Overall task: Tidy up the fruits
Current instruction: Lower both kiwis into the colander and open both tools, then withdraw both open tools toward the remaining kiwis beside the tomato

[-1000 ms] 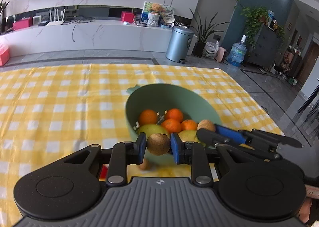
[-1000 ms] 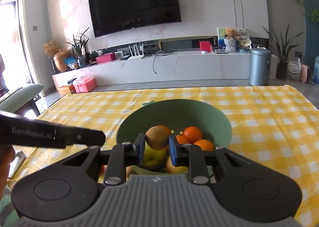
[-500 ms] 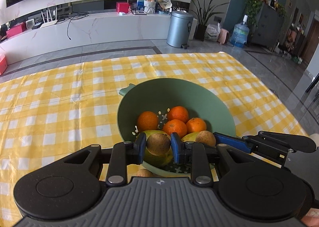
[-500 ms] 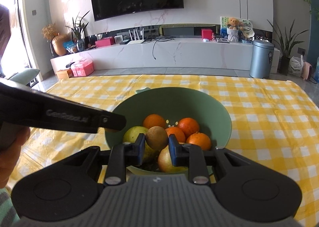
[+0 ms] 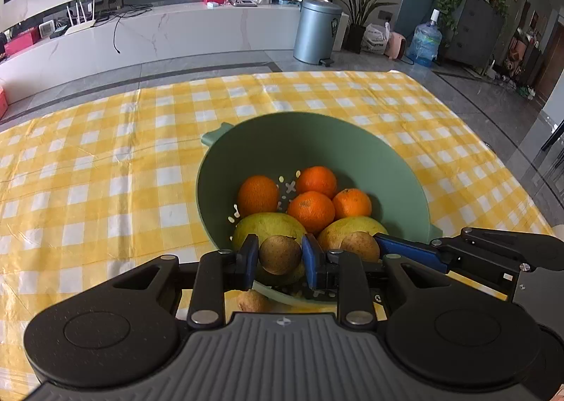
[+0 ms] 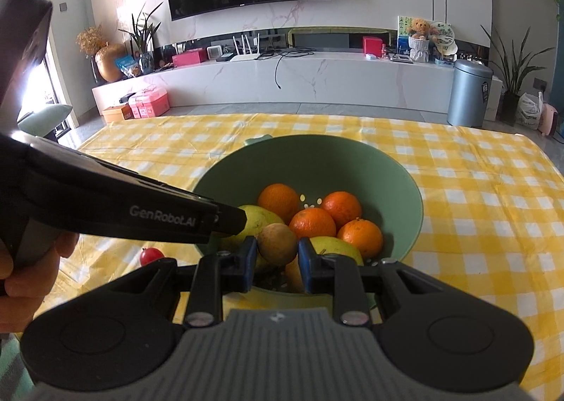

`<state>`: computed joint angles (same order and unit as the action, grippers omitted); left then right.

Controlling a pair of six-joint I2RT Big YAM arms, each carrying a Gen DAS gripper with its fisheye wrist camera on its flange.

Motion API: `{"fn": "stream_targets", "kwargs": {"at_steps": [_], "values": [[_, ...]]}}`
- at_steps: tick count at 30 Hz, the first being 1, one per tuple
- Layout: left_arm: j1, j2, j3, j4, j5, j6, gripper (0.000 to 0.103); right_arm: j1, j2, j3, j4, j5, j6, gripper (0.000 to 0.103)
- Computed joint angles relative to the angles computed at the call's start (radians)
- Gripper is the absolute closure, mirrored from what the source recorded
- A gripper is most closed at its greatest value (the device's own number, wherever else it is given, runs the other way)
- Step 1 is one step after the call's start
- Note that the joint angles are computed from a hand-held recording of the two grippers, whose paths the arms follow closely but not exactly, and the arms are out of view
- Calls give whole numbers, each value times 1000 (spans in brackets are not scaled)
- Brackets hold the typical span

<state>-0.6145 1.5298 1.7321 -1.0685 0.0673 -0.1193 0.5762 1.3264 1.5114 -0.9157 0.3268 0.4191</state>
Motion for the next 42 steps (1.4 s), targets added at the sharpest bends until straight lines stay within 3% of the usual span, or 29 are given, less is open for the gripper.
{"fn": "stream_targets", "kwargs": {"at_steps": [4, 13, 17, 21, 27, 35, 42], "values": [[0, 3, -3, -4, 11, -2, 73, -4, 20, 21, -33, -16, 5, 82], [-7, 6, -4, -7, 14, 5, 72, -4, 17, 14, -29, -14, 16, 81], [-8, 5, -7, -4, 18, 1, 65, -4, 15, 10, -19, -16, 16, 80], [-14, -7, -19, 14, 1, 4, 56, -2, 11, 5, -12, -1, 21, 71], [-9, -35, -28, 39, 6, -2, 51, 6, 1, -5, 0, 37, 27, 61], [2, -95, -49, 47, -14, -6, 50, 27, -29, -39, 68, 116, 22, 49], [4, -155, -87, 32, -70, 51, 49, 54, -53, -73, 146, 148, 16, 48]]}}
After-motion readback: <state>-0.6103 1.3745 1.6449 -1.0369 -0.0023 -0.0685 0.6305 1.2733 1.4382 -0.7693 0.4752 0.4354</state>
